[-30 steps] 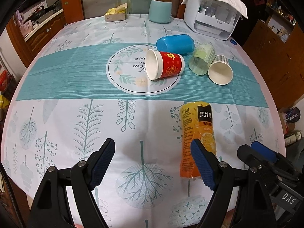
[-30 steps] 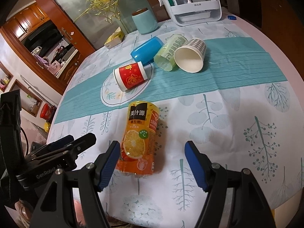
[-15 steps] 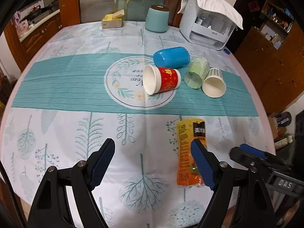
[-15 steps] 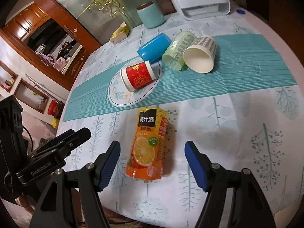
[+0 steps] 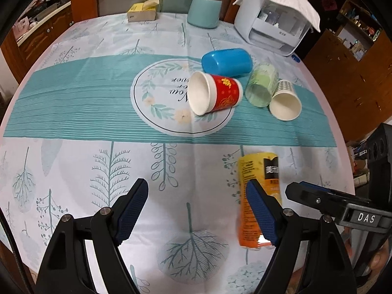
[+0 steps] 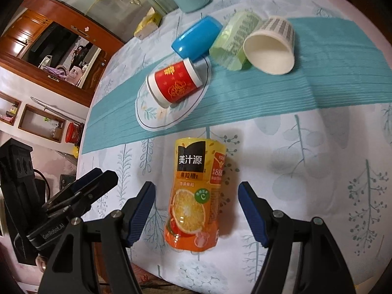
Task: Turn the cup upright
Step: 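Close the right tool on the bottle while the left tool releases it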
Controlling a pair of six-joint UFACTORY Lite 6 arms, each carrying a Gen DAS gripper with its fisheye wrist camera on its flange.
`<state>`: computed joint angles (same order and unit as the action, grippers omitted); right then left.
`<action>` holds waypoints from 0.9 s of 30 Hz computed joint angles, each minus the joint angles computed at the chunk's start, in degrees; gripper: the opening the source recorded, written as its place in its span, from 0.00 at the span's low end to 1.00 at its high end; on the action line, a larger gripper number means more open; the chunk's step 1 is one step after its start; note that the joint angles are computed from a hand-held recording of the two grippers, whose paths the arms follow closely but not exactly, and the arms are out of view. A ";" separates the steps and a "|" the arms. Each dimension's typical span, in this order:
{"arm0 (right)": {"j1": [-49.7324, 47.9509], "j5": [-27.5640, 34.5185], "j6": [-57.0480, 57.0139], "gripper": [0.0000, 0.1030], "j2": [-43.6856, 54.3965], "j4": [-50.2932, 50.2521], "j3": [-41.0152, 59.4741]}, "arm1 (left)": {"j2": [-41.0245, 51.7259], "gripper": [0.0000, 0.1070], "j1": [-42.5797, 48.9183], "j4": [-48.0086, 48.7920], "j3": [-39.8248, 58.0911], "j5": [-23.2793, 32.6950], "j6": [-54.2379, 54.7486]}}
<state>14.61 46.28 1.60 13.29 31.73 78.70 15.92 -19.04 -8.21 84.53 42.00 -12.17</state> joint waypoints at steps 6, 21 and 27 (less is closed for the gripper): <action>-0.51 1.02 -2.09 0.68 4.14 2.52 1.53 | 2.31 0.75 0.12 -0.30 0.16 -0.73 0.87; -1.49 4.07 -6.61 0.68 12.74 8.17 6.97 | 6.79 0.75 1.19 -4.03 1.78 -0.78 4.88; -1.48 4.85 -9.62 0.53 15.06 10.77 8.21 | 7.75 0.75 1.32 -4.19 2.63 -0.43 5.06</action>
